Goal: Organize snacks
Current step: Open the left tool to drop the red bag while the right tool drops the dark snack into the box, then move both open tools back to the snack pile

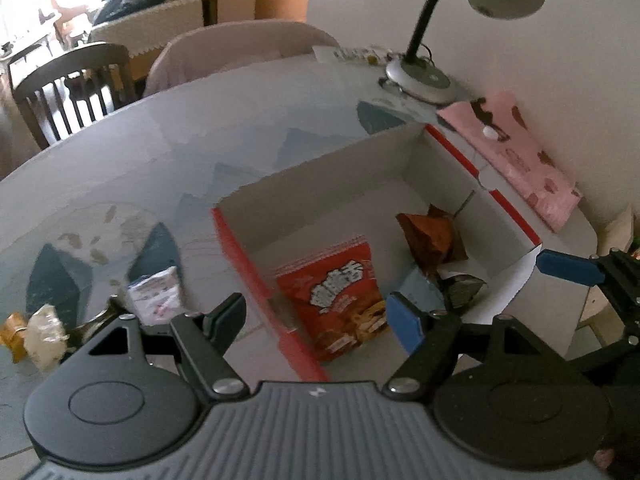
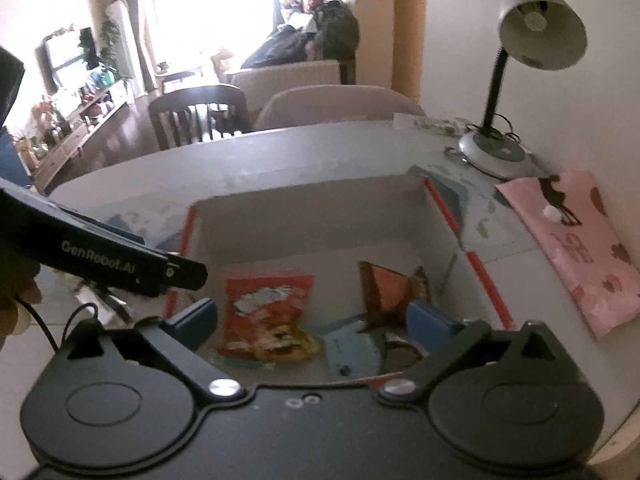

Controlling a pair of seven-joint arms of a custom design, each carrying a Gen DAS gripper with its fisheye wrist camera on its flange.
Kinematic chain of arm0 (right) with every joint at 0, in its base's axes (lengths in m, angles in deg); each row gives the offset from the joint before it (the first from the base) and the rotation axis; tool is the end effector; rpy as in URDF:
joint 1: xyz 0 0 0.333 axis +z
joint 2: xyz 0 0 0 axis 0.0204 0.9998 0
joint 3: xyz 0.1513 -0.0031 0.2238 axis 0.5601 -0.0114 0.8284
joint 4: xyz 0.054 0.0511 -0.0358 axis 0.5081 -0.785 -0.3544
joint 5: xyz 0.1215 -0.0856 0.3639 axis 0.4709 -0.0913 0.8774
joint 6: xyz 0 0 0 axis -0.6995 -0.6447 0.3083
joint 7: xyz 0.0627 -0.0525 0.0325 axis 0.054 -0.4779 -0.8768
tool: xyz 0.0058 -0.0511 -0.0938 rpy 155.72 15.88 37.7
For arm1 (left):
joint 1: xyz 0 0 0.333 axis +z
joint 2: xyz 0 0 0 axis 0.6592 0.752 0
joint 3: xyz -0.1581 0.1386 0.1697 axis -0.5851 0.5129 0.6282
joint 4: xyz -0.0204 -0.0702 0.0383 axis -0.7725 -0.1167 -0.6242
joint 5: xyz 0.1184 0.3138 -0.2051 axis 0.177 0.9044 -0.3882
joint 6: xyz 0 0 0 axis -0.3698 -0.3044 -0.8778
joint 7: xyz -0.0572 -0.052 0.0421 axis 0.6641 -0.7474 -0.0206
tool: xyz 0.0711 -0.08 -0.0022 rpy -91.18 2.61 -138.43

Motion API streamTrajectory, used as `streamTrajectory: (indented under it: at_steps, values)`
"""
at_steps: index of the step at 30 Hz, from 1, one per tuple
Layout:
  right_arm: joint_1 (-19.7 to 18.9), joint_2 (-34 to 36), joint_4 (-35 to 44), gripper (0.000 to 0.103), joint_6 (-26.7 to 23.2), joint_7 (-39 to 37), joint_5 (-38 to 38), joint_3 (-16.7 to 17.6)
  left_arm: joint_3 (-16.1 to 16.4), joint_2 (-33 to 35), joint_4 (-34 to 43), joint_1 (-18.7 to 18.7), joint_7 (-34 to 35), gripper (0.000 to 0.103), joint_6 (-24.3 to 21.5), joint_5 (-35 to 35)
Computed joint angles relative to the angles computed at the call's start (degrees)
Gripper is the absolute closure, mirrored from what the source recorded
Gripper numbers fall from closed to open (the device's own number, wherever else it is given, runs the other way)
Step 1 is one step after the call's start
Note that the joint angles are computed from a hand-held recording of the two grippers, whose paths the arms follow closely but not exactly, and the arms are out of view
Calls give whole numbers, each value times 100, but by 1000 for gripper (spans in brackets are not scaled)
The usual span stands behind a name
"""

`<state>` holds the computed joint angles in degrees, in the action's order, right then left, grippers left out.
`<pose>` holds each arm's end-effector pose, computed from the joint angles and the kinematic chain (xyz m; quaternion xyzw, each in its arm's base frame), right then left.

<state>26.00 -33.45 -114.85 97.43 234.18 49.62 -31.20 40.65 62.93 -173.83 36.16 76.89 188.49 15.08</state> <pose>0.5100 0.3335 0.5232 -0.6354 0.6677 -0.2588 0.2890 0.6285 -0.1944 0.5329 -0.4931 0.8212 -0.2741 0.0857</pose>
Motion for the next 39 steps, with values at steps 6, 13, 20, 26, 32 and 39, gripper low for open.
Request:
streamTrajectory:
  at_steps: [6,13,20,26,32,39]
  values:
    - [168,274,346,0,71,84,-35,34,152,-543,-638,183,159,26,261,-332]
    - [479,727,858,0,214,-342,152,-56,437,-1185,-1496,303,330,18,684,-615]
    - [863,1320,1511,0,322,-865,554,-196,764,-1579,-2083,435,382,18,800,-531]
    - [1156,1851,2073,0,298,-1428,935,-336,1016,-1771,-2529,610,563,18,821,-663]
    - [1357,2252,2554,0,161,-2043,1401,-436,1070,-1949,-3008,711,443,18,1079,-209]
    - [1399,2755,3177,0,-49,-2717,1956,-498,1093,-1920,-3245,708,330,18,1211,-146]
